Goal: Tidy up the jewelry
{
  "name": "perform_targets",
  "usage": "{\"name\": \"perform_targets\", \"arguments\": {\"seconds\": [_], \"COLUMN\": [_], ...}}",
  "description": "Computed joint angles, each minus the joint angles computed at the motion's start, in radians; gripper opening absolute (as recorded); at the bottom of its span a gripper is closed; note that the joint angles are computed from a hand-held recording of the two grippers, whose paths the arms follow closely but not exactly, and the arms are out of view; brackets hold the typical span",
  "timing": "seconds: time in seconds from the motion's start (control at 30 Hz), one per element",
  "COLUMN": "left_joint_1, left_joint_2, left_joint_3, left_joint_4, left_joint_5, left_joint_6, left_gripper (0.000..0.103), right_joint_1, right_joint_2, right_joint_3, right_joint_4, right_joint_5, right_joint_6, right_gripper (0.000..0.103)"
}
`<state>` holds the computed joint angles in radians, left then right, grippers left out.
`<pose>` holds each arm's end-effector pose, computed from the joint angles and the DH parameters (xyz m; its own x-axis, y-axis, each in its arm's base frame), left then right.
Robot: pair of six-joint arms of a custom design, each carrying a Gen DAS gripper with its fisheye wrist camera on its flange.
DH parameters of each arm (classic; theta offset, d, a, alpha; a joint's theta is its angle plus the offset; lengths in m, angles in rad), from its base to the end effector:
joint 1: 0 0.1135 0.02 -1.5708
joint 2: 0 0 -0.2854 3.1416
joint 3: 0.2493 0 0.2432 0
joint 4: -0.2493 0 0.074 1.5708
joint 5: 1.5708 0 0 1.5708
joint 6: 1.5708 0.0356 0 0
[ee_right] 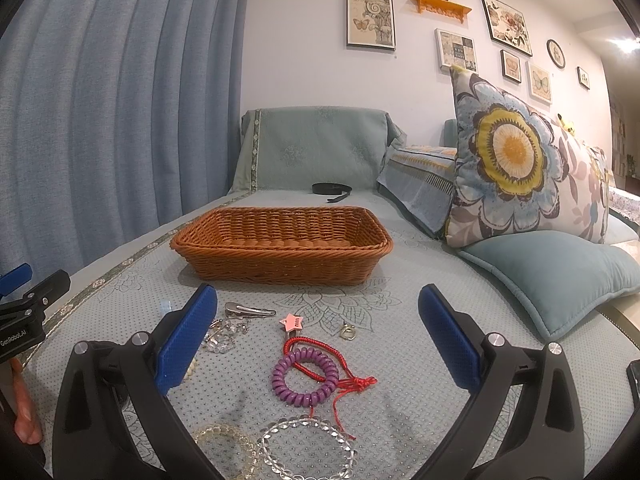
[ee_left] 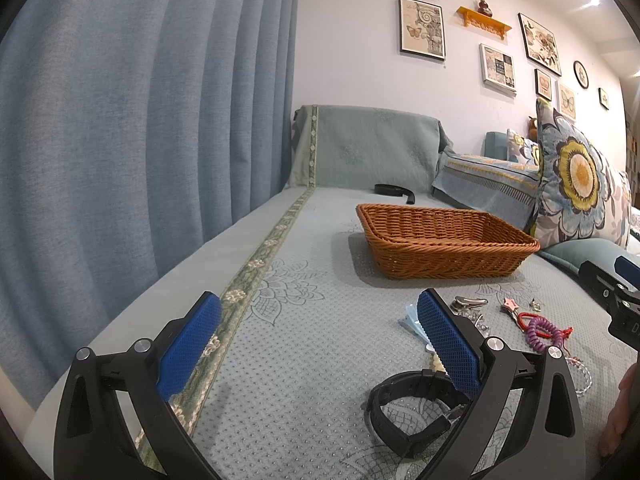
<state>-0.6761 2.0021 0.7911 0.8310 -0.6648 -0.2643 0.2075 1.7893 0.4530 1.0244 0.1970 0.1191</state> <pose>0.3048 -0.2164 0.1355 -0.2912 -0.0300 -0.9562 -0.0315 0.9993 -0.0217 0.2937 0.0547 0.1434 -0.3005 0.0558 -0.9521 0.0161 0.9984 0.0534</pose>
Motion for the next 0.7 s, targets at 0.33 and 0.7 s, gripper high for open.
{"name": "perform_targets", "arguments": {"seconds": [0.33, 0.7], "left_joint_1": [0.001, 0.004], "left_joint_2": [-0.001, -0.005], "left_joint_3": [0.0, -0.003], "left_joint_4": [-0.002, -0.004], "left_joint_5": [0.001, 0.006], "left_joint_6": [-0.001, -0.008], "left_gripper": [0.095, 0.095], "right_joint_1": [0.0, 0.001], "right_joint_2": [-0.001, 0.003], "right_joint_3": [0.001, 0.005], "right_joint_4": [-0.003, -0.01], "right_joint_5": [0.0, -0.002], "right_joint_6": [0.001, 0.001], "right_gripper": [0.097, 0.096]}}
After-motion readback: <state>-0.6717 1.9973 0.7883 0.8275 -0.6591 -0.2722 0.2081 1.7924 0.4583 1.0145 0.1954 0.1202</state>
